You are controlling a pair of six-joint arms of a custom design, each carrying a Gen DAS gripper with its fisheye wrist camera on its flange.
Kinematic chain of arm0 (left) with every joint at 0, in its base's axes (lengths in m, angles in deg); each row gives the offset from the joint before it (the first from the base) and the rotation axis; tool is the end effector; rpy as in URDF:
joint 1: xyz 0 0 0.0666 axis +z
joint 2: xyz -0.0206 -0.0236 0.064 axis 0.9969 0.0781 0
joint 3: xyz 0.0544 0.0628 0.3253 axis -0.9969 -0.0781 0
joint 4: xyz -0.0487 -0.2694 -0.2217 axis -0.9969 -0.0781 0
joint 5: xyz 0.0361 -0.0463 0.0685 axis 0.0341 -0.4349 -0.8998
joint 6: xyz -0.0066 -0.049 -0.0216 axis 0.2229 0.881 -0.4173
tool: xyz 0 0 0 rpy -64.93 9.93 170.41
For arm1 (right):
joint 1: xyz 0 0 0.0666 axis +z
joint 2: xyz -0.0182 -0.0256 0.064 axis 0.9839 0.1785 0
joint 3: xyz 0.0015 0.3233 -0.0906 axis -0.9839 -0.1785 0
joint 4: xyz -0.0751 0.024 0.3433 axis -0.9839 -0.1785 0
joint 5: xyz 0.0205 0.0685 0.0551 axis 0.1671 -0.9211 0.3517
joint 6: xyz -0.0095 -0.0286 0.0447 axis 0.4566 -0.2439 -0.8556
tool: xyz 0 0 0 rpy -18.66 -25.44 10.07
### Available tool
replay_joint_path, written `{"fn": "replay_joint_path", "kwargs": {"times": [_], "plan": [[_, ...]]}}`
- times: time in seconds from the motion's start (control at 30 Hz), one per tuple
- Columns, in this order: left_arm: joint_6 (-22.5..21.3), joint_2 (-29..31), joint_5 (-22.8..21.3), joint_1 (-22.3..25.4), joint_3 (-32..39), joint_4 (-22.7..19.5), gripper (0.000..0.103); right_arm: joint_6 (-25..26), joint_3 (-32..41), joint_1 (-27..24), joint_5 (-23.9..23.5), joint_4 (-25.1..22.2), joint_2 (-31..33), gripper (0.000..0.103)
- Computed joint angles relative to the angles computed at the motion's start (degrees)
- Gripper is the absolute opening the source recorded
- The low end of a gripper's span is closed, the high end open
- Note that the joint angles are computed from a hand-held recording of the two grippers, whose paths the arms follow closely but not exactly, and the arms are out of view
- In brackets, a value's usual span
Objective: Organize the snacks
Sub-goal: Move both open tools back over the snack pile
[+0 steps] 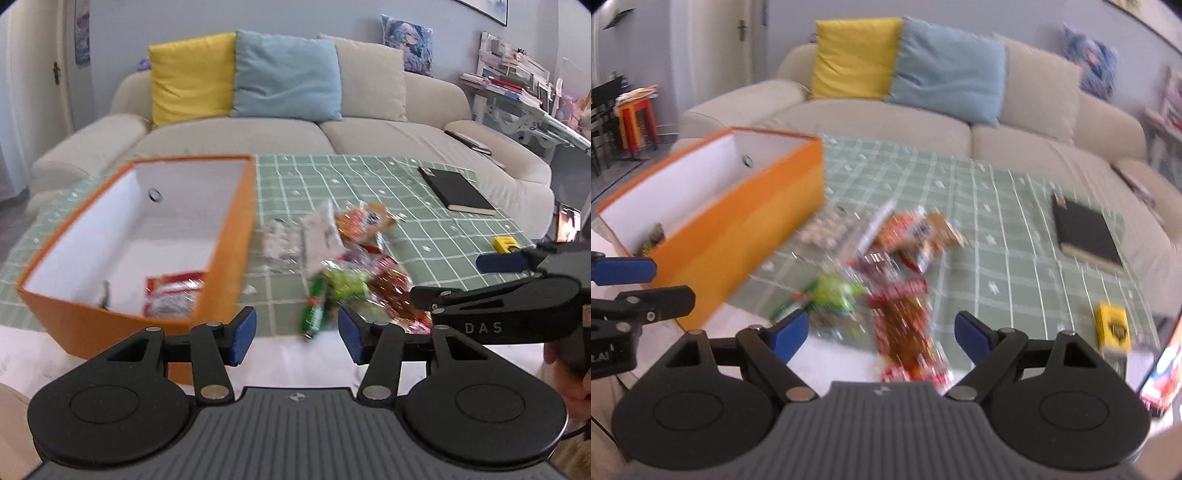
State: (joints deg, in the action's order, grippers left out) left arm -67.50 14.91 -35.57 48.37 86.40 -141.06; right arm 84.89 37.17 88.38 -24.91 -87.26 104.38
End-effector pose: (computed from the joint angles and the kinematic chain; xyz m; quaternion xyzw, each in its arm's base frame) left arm 0.3423 -0.2457 0.5660 0.0755 0.9065 -0.0533 0.4121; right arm 0.3896 0.0595 0.5520 -0.1029 0.9143 0.0246 0.3910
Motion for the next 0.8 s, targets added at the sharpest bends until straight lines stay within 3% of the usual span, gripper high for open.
{"fn": "replay_joint_path", "kwargs": {"times": [0.33,0.6,0.8], "plan": [[1.8,-0.1,2.7,0.3,-6.0,3.3,0.060,-3.7,-4.4,-1.1,-0.1,-0.4,0.7,0.083],[-1.4,1.4,2.5,0.6,-6.2,5.5,0.060,-5.7,-4.0,-1.4,-1.4,0.3,2.4,0.077],[-3.6,3.2,4.7,1.2,-5.1,9.1,0.060,-5.0,-1.9,-0.8,1.9,0.0,4.7,0.075]]}}
